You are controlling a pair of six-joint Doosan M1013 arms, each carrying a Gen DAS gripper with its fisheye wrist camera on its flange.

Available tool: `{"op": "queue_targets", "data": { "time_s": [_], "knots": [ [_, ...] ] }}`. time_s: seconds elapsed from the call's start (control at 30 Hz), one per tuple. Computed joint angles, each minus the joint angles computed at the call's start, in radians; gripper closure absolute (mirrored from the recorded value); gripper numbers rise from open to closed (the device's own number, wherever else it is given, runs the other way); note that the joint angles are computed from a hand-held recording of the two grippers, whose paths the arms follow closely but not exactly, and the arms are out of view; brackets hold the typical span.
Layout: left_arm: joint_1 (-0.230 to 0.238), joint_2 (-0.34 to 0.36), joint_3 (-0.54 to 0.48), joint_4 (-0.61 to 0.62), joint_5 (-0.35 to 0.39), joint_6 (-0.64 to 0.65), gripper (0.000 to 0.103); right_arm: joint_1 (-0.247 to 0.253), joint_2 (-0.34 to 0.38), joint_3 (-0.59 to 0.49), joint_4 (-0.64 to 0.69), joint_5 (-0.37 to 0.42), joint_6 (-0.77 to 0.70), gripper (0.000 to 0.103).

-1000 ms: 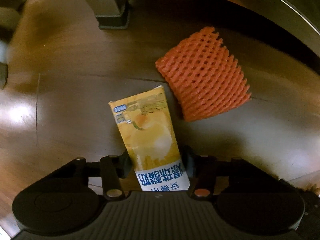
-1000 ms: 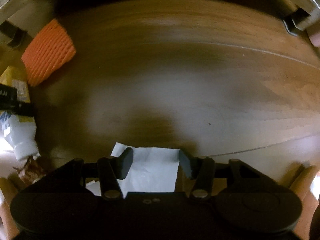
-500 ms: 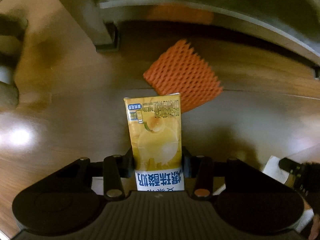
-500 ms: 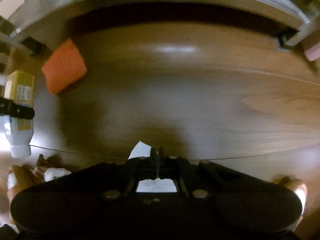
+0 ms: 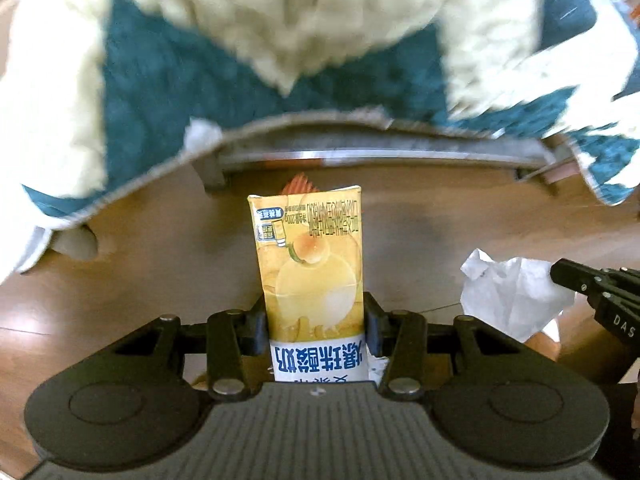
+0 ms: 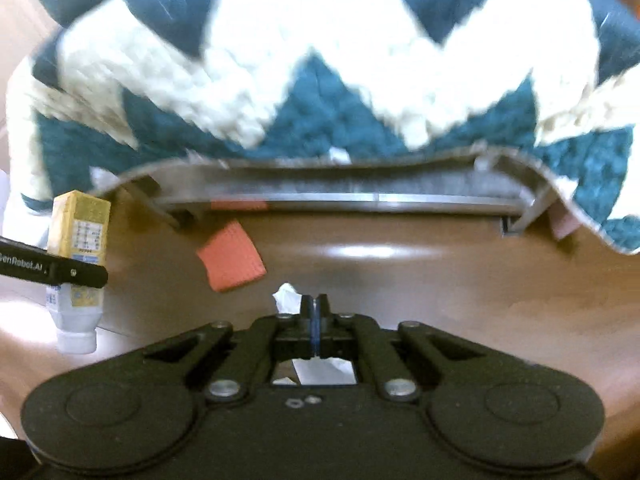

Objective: Collect trash
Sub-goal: 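Carry carton and paper up into the wastebasket and open both tools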

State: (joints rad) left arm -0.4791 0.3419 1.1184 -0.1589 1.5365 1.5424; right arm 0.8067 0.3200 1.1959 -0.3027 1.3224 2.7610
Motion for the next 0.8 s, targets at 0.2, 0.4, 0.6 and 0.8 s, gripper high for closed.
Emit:
{"op": "queue_targets", "data": {
  "time_s": [0.2,0.4,0.6,0.8],
  "knots": [
    [0.008,-0.030,-0.089,-0.029,0.029,-0.039,0.059,0.030,-0.025,-0.090,-0.073,0.048,-0.012,0.102],
    [-0.005,-0.061,-0.152,-0.045,-0.007,-0.049,0.059,0.052,-0.022,-0.230,-0.157,0.085,-0.140,0.102],
    [-0.020,-0.069,-0.275,-0.022,-0.016,-0.042,0.059,0.074,0.025,-0.444,-0.268,0.135,-0.323,0.102],
    [-0.032,-0.040,-0.450,0.009,-0.037,-0.047,0.059,0.093,0.137,-0.759,-0.399,0.195,-0.537,0.102]
  ]
}}
